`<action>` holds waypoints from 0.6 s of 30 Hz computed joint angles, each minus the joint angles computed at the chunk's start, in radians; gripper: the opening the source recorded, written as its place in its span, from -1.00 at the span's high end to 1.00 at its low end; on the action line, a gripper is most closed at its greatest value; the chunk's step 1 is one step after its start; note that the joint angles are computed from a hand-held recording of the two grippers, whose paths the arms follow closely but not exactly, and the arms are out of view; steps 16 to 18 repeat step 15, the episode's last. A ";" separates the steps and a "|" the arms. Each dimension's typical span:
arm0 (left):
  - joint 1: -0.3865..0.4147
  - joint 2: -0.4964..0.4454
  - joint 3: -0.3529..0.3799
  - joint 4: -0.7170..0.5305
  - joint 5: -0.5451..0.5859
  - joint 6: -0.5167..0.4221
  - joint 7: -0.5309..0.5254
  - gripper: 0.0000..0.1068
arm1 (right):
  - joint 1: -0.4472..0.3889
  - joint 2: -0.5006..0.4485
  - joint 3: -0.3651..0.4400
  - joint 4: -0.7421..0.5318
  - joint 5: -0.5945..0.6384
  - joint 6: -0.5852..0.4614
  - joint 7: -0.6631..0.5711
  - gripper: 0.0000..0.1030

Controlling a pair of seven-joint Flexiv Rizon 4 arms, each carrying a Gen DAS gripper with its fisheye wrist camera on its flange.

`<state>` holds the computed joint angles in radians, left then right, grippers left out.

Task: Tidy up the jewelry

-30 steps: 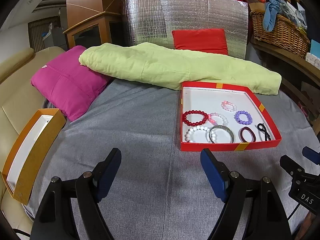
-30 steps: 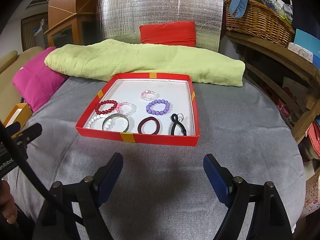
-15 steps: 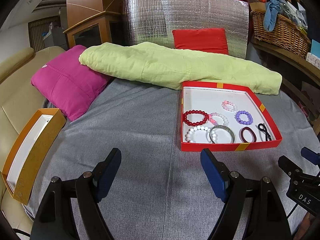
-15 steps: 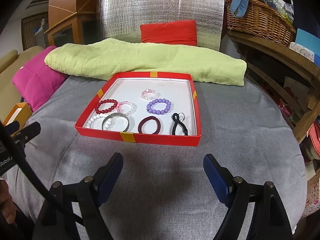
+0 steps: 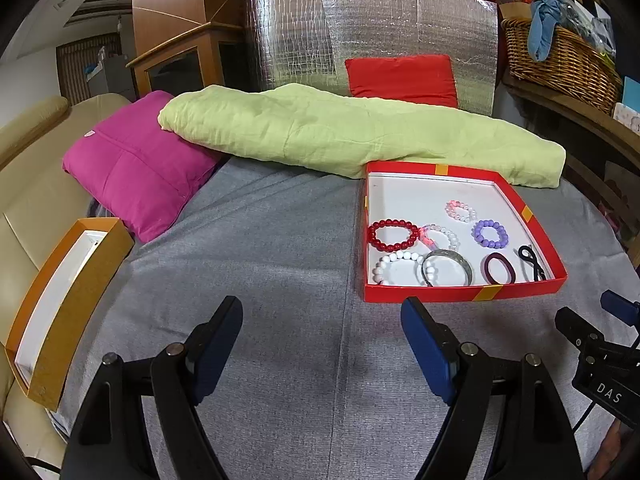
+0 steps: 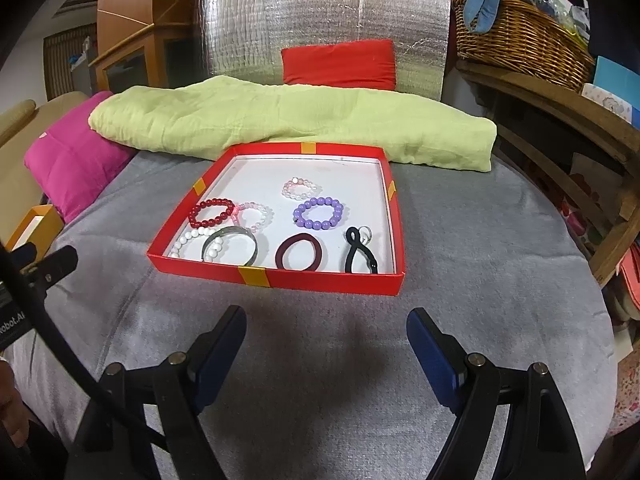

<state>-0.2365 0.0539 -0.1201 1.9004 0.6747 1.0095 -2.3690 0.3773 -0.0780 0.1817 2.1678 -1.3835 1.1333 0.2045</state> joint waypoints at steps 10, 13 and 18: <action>0.000 0.001 -0.002 -0.002 0.012 -0.005 -0.011 -0.53 | 0.003 0.002 0.002 0.000 -0.006 -0.010 -0.006 -0.65; 0.000 -0.001 0.000 0.001 0.009 0.006 -0.009 -0.53 | 0.000 0.009 0.002 0.008 -0.005 -0.013 -0.009 -0.65; 0.002 -0.005 0.002 0.001 -0.001 0.010 -0.006 -0.53 | -0.009 0.018 -0.001 0.018 -0.012 -0.006 -0.001 -0.65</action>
